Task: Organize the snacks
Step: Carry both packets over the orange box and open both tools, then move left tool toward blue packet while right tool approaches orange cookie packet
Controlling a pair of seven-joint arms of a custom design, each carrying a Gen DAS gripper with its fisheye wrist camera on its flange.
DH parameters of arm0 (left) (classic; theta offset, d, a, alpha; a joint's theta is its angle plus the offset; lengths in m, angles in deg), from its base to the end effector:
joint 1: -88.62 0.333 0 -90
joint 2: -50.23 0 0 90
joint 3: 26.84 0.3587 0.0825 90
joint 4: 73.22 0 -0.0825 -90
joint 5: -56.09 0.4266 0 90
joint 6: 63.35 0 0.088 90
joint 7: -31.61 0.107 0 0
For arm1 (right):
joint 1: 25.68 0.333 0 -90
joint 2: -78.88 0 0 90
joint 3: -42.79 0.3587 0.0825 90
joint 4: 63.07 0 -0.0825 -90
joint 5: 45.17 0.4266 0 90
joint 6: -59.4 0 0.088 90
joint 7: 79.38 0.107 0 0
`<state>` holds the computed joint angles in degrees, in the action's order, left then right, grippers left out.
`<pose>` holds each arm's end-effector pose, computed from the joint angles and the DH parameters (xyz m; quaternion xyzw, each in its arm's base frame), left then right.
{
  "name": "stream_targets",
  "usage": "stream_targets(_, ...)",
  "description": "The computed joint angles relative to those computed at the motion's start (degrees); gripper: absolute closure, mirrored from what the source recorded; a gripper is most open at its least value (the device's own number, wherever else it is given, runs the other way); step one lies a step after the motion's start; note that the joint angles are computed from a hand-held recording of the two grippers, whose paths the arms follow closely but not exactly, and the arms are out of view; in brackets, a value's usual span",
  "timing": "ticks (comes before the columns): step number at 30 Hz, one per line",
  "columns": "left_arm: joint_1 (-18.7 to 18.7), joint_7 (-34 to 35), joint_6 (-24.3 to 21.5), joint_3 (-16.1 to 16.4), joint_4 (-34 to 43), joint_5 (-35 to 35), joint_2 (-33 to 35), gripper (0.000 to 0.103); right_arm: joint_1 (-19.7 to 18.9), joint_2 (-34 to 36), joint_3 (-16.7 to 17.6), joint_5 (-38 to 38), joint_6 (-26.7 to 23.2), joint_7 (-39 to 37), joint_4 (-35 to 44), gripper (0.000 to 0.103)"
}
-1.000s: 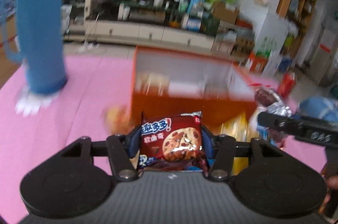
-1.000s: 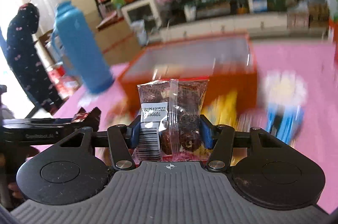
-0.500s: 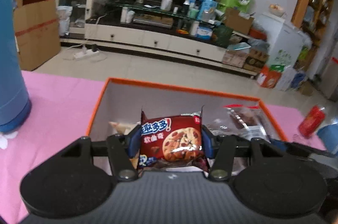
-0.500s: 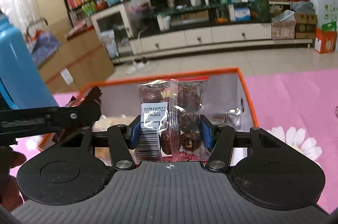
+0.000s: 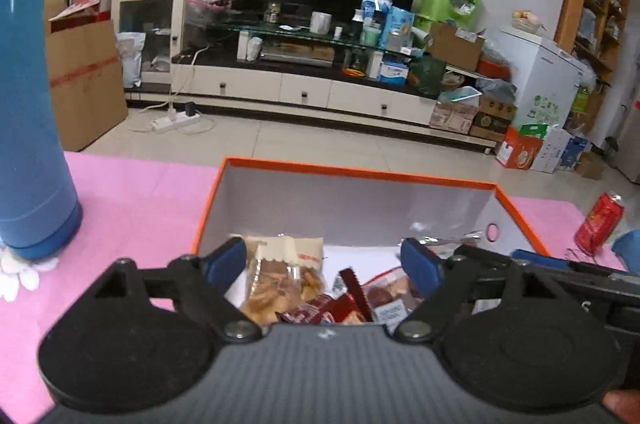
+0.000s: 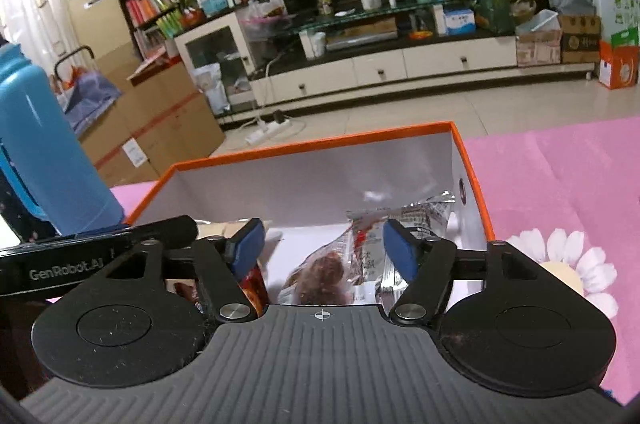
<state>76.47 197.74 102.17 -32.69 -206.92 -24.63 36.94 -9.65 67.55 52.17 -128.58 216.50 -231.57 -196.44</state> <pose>0.5122 -0.1084 0.5015 -0.4888 0.7258 -0.4484 0.1823 0.4618 0.2660 0.4752 -0.4945 0.7165 -0.2993 0.3905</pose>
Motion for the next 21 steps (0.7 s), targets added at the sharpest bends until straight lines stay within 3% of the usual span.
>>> stream_targets(1,0.21,-0.53,-0.84,0.19,-0.72,0.95,-1.11,0.020,0.53,-1.00,0.51,2.41,-2.31,-2.01,-0.62,0.030)
stream_targets(4,0.23,-0.54,-1.24,0.61,-4.08,4.06,-5.35,0.017,1.02,-5.18,1.87,2.79,-4.17,-0.84,-3.54,0.023)
stream_targets(6,-0.35,0.63,-1.32,1.62,-8.06,5.48,-9.62,0.005,1.51,-8.88,2.63,3.78,-3.58,-0.69,-6.11,0.020)
stream_targets(9,0.15,-1.04,-3.14,3.16,-15.08,11.23,-16.66,0.001,2.82,-14.77,5.65,8.22,-7.10,-3.17,-10.52,0.010)
stream_targets(12,3.33,-7.69,-9.62,4.82,-21.10,21.41,-22.99,0.001,5.22,-20.96,8.26,15.55,-10.09,-5.61,-15.64,0.010)
stream_targets(16,6.98,-13.45,-16.42,7.87,-27.30,31.36,-29.64,0.001,9.18,-29.13,10.95,26.08,-10.58,-5.42,-23.11,0.010)
stream_targets(19,7.84,-13.68,-18.72,10.26,-29.40,35.21,-31.28,0.001,12.15,-32.98,12.69,33.40,-12.03,-6.95,-27.06,0.010)
stream_targets(21,7.15,-10.78,-17.94,12.41,-30.09,35.50,-31.38,0.001,14.63,-34.13,12.98,37.70,-14.75,-11.44,-28.53,0.010)
